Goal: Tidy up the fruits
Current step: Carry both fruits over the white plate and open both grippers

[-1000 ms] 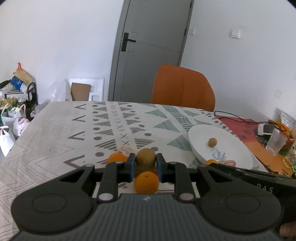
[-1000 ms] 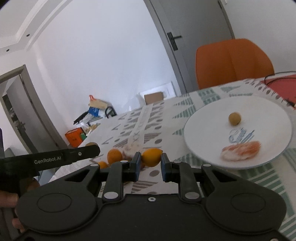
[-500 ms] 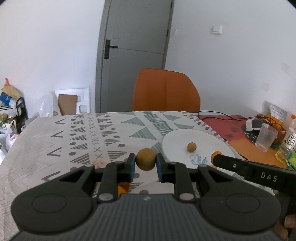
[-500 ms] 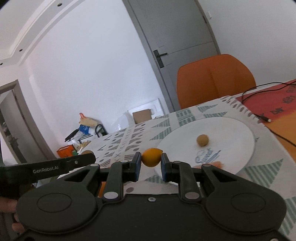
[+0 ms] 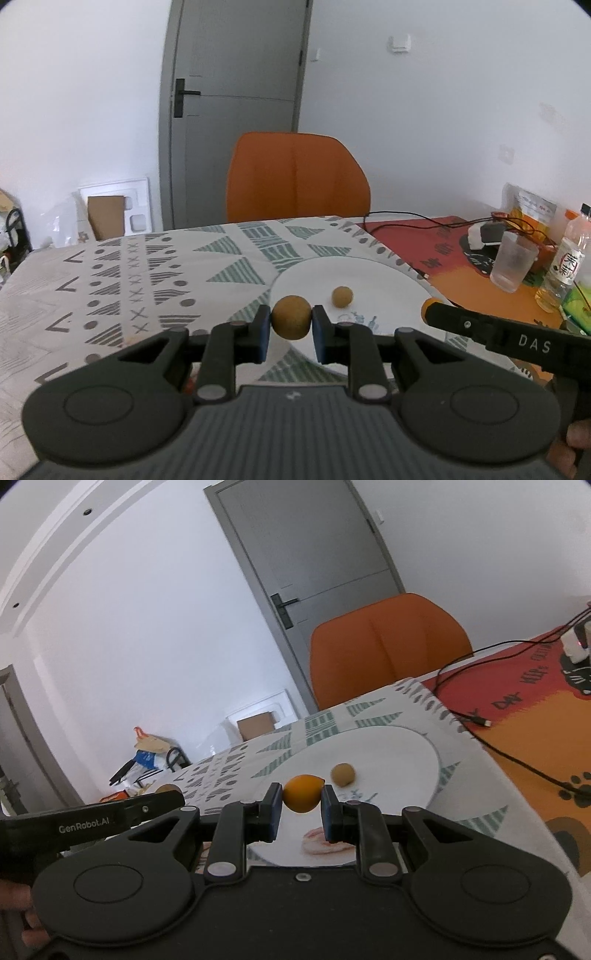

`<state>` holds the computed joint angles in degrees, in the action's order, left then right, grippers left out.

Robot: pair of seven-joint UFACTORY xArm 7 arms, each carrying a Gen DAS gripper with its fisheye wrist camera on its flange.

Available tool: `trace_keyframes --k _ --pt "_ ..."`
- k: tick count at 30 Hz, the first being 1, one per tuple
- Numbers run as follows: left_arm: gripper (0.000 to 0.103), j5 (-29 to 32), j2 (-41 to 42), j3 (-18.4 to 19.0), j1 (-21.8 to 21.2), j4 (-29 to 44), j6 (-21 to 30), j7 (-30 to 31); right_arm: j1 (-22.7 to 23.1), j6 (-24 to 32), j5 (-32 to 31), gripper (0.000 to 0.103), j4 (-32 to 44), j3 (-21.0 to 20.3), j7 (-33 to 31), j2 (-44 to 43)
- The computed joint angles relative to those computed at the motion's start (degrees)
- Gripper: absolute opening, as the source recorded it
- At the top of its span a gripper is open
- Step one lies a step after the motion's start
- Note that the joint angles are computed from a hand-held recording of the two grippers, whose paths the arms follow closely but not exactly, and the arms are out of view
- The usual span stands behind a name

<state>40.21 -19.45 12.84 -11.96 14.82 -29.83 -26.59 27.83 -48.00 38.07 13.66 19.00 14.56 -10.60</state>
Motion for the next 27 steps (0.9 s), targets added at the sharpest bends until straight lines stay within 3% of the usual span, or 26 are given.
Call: trace_keyframes --k 18,27 --pt "0.022 -5.28 8.62 -8.71 0.6 5.51 -0.71 0.86 -3.37 -1.27 -5.65 0.021 -3.57 -2.86 5.62 0.13" --pt "0.026 -5.54 10.93 -10.42 1.96 7.23 -0.31 -0.28 -3.48 -0.91 -5.43 0.021 -2.02 -2.75 4.75 1.78"
